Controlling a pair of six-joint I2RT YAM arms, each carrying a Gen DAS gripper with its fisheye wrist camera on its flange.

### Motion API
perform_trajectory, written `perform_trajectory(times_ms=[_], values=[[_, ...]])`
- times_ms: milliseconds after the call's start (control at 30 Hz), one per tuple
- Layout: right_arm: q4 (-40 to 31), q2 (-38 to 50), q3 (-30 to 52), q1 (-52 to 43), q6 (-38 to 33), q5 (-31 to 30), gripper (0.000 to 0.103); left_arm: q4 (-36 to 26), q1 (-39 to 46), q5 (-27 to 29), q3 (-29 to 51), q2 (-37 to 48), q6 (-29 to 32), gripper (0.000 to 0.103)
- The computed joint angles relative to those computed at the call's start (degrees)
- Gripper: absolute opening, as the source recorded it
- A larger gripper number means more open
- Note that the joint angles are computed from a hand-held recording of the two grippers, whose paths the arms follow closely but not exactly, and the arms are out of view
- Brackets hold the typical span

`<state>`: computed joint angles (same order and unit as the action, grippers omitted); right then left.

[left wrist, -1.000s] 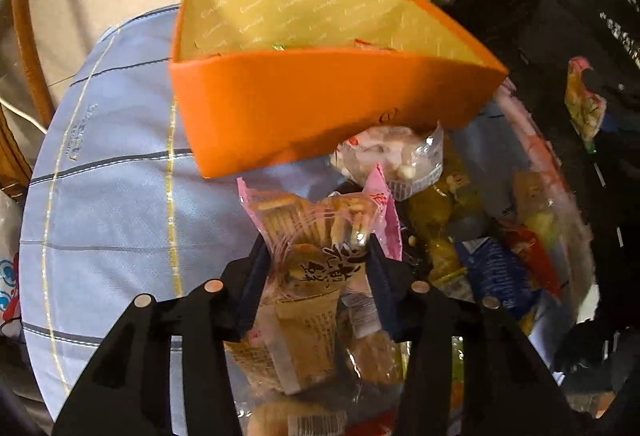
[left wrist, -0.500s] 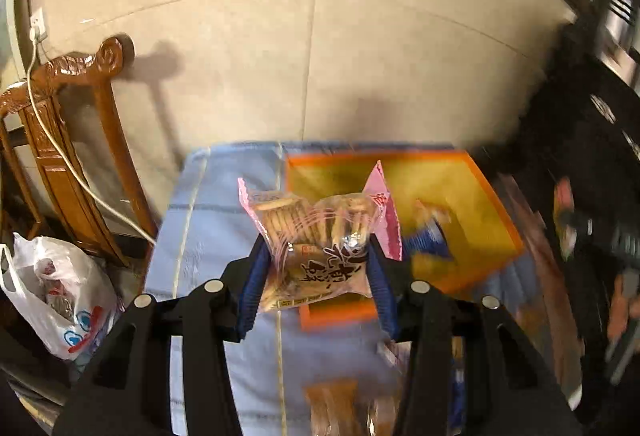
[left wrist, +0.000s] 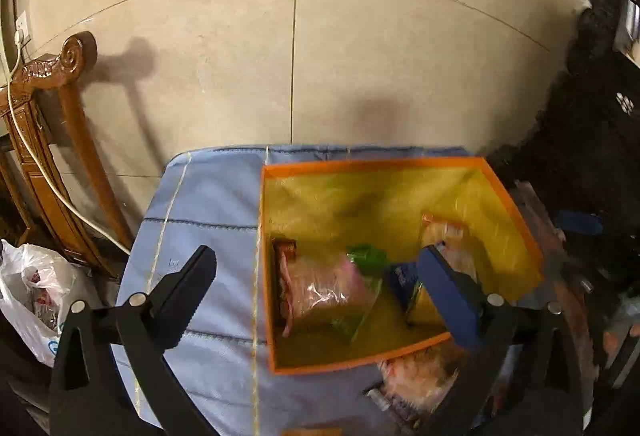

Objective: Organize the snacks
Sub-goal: 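Reach the left tool to a brown bread pack on the pile, then carry the brown bread pack into the box with left tool while right tool carries yellow bread bag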

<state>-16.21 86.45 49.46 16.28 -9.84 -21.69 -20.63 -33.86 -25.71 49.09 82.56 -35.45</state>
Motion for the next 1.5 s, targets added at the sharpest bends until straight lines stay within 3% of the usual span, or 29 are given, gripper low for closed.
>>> perform_trajectory(times_ms=[67, 200, 300, 433, 567, 600, 667, 800, 867, 1000, 1133, 1200, 1233, 1267, 1400, 1500], values=[[-3.17, -4.39, -5.08, 0.02, -12.00, -0.25, 0.099, 0.30, -0.97, -0.79, -4.45, -4.00, 0.13, 0.099], [-2.90, -7.95, -15.64, 6.00, -29.54, 8.68, 0.099, -2.53, -3.95, 0.76, -14.08, -13.15, -1.65, 0.099], [3.07, -3.13, -19.45, 10.19, -31.32, 11.09, 0.098, -6.19, -6.95, 1.97, -18.51, -15.62, -4.35, 0.099], [9.62, 8.34, -17.22, 12.55, -32.26, 12.28, 0.093, -8.68, -15.10, 1.50, -24.22, -14.13, -10.57, 0.099], [11.66, 16.30, -14.90, 13.77, -32.75, 14.19, 0.087, -5.58, -20.26, 2.09, -26.76, -8.68, -14.98, 0.099], [13.09, 17.50, -15.25, 14.13, -32.33, 14.32, 0.087, -3.74, -21.00, 2.26, -27.21, -6.88, -15.38, 0.099], [15.90, 16.17, -17.16, 13.82, -28.83, 13.02, 0.046, -1.76, -22.15, 2.45, -27.51, -4.74, -16.64, 0.099], [19.21, 11.59, -22.70, 16.88, -15.35, 19.72, 0.040, 2.92, -21.61, 3.89, -26.44, -0.99, -15.29, 0.099], [20.15, 6.52, -26.80, 16.54, -8.67, 19.91, 0.038, 4.26, -21.92, 4.47, -25.53, 1.43, -15.23, 0.099], [14.52, -10.58, -33.18, 11.16, 0.15, 16.99, 0.037, 9.01, -19.50, 9.77, -24.16, 7.80, -13.40, 0.099], [4.84, -23.64, -33.75, -1.57, 1.87, 8.42, 0.033, 13.63, -18.16, 13.50, -21.49, 18.33, -12.31, 0.097], [1.90, -27.21, -33.19, -6.24, 1.69, 5.79, 0.032, 16.19, -18.43, 12.93, -21.71, 20.20, -15.22, 0.074], [0.92, -28.02, -32.79, -8.03, 2.20, 5.20, 0.032, 15.63, -18.93, 12.66, -21.56, 19.12, -15.16, 0.050], [1.69, -27.87, -33.25, -7.55, 3.65, 5.42, 0.031, 13.09, -19.38, 12.47, -20.45, 18.22, -15.01, 0.042], [-1.61, -33.75, -34.07, -9.89, 3.98, 3.00, 0.030, 8.07, -20.39, 13.38, -20.04, 12.10, -18.36, 0.038], [-2.66, -35.11, -32.67, -10.37, 6.21, 0.79, 0.027, -1.88, -24.06, 9.20, -17.63, 3.94, -21.04, 0.037]])
